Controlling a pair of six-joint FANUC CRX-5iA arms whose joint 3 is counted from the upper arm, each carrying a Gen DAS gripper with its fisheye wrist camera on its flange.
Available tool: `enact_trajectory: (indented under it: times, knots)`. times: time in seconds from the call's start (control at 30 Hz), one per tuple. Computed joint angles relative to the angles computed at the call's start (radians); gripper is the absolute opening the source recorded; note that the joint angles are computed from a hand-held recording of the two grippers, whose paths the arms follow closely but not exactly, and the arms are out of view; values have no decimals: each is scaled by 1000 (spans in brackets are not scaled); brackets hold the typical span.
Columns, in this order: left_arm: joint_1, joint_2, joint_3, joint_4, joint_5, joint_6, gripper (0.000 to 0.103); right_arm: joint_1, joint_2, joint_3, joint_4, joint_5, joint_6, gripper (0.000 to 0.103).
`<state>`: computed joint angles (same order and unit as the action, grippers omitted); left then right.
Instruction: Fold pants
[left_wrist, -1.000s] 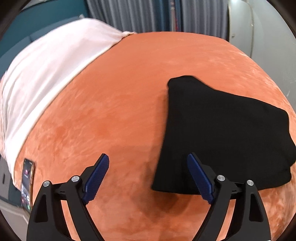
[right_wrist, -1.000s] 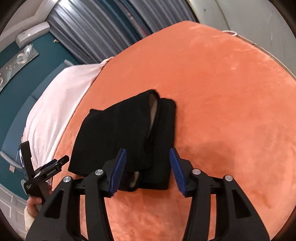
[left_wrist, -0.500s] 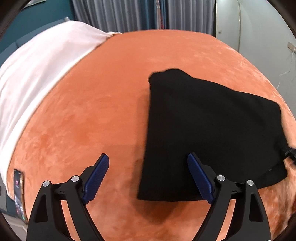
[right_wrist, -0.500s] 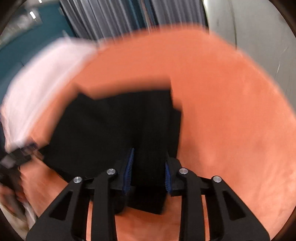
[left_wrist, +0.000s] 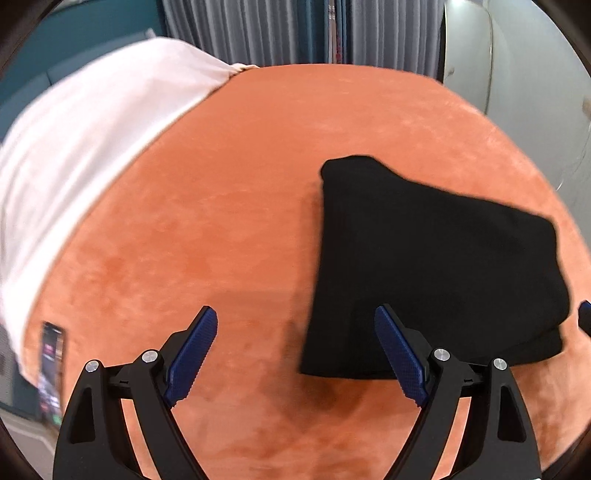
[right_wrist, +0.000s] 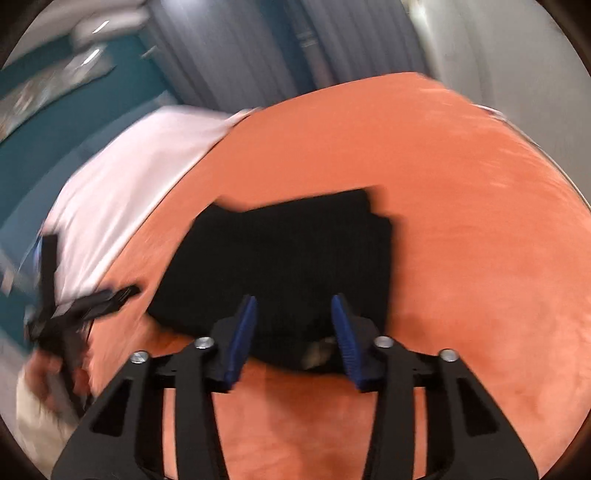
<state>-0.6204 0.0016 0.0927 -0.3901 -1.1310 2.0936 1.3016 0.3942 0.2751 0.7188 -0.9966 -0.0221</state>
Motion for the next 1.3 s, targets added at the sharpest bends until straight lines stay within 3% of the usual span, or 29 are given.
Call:
enact_trajectory:
  times: [0.27, 0.5, 0.6, 0.7, 0.8, 0.9, 0.97, 1.1, 1.2, 1.23, 1.3]
  knots:
    - [9, -11, -4, -58, -52, 10, 85, -38, 256, 378, -213, 65, 340, 38]
    - [66, -43, -44, -65, -62, -4, 85, -77, 440, 667, -383, -15, 504, 38]
    - [88, -51, -59, -54, -51, -22, 85, -57, 470, 715, -362, -69, 554, 39]
    - [98, -49, -64, -38, -39, -29, 85, -48, 370, 560, -342, 0, 489, 36]
    - [114, -56, -79, 9, -4, -53, 85, -27, 226, 317, -173, 39, 276, 36]
    - [122, -57, -86, 54, 27, -75, 85, -16, 85, 91, 0, 14, 35, 38]
    - [108, -45, -74, 52, 31, -74, 85, -16, 12, -14, 59, -67, -96, 39]
    - [100, -10, -59, 110, 62, -110, 87, -47, -89, -148, -13, -134, -219, 40]
    - [155, 21, -97, 288, 112, -200, 87, -65, -154, -259, -41, -27, -306, 41]
    - [177, 30, -116, 352, 126, -226, 87, -67, -184, -307, -33, 29, -346, 42]
    - [216, 30, -164, 464, 164, -271, 87, -67, -184, -316, -34, 52, -376, 67]
